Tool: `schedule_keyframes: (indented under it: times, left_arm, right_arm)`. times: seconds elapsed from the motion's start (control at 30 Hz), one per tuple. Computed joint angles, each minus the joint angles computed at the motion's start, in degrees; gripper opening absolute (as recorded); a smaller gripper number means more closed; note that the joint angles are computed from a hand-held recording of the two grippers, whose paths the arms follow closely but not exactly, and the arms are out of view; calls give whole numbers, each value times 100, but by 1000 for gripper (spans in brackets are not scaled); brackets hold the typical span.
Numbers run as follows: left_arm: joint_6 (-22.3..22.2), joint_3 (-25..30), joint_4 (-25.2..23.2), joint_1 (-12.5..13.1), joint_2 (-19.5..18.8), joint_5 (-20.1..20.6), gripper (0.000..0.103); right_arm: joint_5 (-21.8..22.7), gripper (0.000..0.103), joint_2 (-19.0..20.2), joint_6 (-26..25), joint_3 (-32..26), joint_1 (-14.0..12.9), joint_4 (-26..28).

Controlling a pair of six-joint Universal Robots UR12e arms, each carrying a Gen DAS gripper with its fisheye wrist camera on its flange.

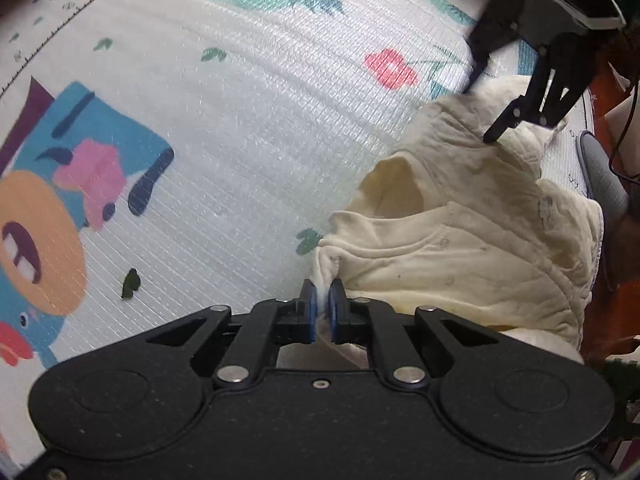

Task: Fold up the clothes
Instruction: 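Shake out the cream garment with both grippers and lower it onto the mat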

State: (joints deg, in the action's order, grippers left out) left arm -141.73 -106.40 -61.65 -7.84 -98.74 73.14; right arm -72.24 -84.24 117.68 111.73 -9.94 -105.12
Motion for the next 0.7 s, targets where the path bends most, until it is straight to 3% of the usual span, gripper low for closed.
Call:
schedule_keyframes:
  times: [0.03,0.17,0.2,0.3,0.37,0.4,0.5,0.6,0.7]
  left_arm:
    - [6,2,-36,18,-8,-26,5]
    - [475,212,-589,137,-22,-363,5]
    - [364,246,-483,157,-52,-374,5]
    - [-338,281,220,137,-190,-118,5]
    - [-956,195,1155,9,-275,402,18]
    - [-1205,202,1418,-38,-307,588,29]
    - [-1370,271,1601,-70,-295,736,40]
    - [-1320,177,1684,-54,-146,617,44]
    - [-1534,139,1198,41,33,206,45]
  right_arm:
    - [10,7,-30,-56,44,-21,32]
    - [231,6,-45,-27,-216,-136,106]
    - [379,6,-35,149,-334,-177,-83]
    - [330,6,-32,780,-404,-234,-1391]
    - [25,12,61,1461,-339,-174,-2327]
    - [-263,27,97,1661,-267,-94,-2797]
    - [-700,31,162,1740,-144,52,-3544]
    - [-301,32,47,1693,-10,-52,-3666]
    - [265,32,-162,1347,163,-112,-3260]
